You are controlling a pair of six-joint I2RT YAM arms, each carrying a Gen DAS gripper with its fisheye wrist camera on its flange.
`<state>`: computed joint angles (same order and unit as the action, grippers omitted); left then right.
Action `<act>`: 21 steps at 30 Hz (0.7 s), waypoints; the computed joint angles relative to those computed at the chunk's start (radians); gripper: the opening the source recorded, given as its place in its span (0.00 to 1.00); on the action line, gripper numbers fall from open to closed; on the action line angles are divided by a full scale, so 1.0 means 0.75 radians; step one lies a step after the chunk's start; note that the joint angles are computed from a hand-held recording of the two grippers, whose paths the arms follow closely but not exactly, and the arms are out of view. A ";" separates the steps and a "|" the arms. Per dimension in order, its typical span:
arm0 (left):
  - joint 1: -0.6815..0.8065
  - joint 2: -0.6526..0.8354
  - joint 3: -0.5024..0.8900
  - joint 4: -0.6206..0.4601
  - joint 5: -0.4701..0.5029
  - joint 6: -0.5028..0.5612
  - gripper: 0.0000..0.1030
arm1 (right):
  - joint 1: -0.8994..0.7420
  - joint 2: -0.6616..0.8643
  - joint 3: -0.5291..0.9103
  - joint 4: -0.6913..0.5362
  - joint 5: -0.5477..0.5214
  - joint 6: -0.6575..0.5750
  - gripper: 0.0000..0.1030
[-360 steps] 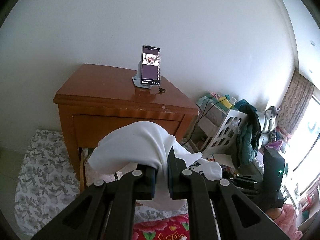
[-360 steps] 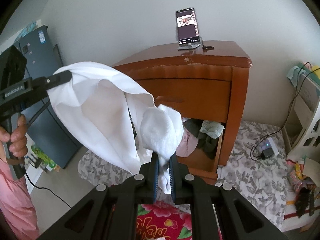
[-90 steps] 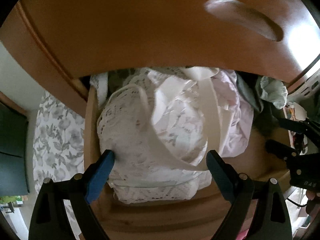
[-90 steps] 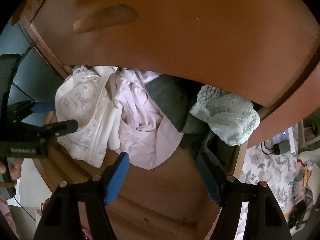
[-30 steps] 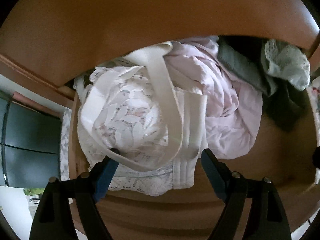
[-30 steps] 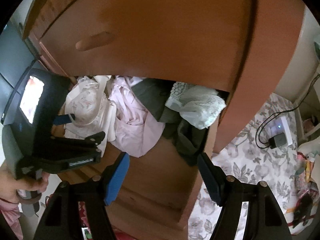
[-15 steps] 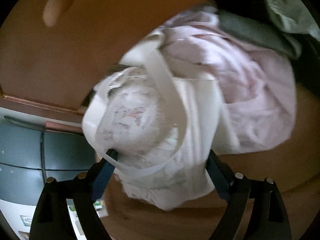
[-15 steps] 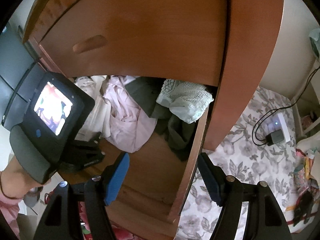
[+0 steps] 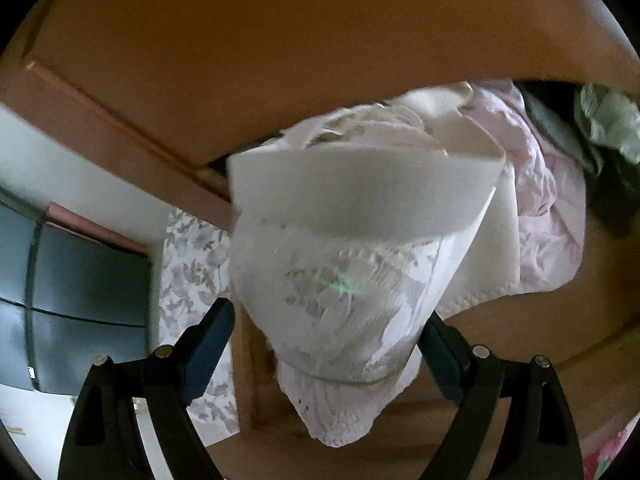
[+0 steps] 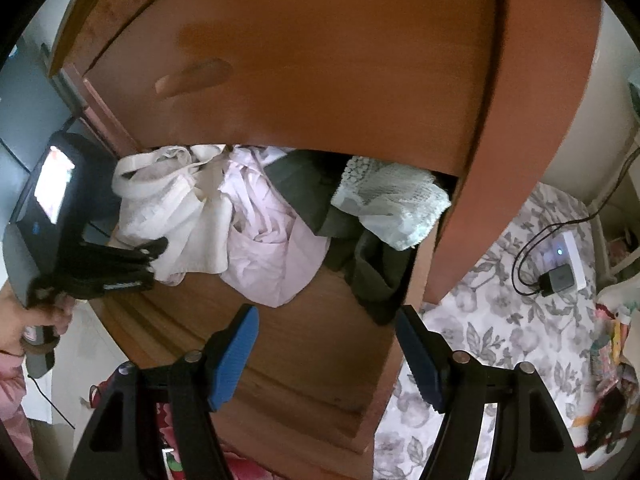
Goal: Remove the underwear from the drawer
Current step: 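Close the left tool on the white lace bra's cup and strap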
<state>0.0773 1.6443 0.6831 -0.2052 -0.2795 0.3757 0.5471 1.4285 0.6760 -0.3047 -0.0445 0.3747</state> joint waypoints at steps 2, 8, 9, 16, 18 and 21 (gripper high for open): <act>0.018 -0.041 -0.019 0.014 0.030 0.002 0.87 | 0.016 0.038 0.022 0.012 0.017 0.004 0.72; 0.103 -0.262 -0.093 -0.038 0.143 0.069 0.83 | 0.072 0.197 0.153 0.017 0.112 -0.026 0.69; 0.153 -0.330 -0.056 -0.138 0.187 0.107 0.80 | 0.084 0.221 0.179 0.005 0.150 -0.051 0.63; 0.291 -0.357 0.030 -0.285 0.421 0.185 0.58 | 0.063 0.369 0.308 -0.028 0.309 -0.171 0.50; 0.374 -0.279 0.044 -0.232 0.488 0.253 0.55 | 0.060 0.394 0.324 -0.002 0.312 -0.202 0.47; 0.491 -0.123 0.095 -0.153 0.576 0.347 0.53 | 0.077 0.462 0.378 -0.016 0.353 -0.225 0.46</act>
<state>0.4454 1.5517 0.7543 -0.3197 0.1525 0.6362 0.6051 1.7752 0.9594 -0.3164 0.2200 0.2061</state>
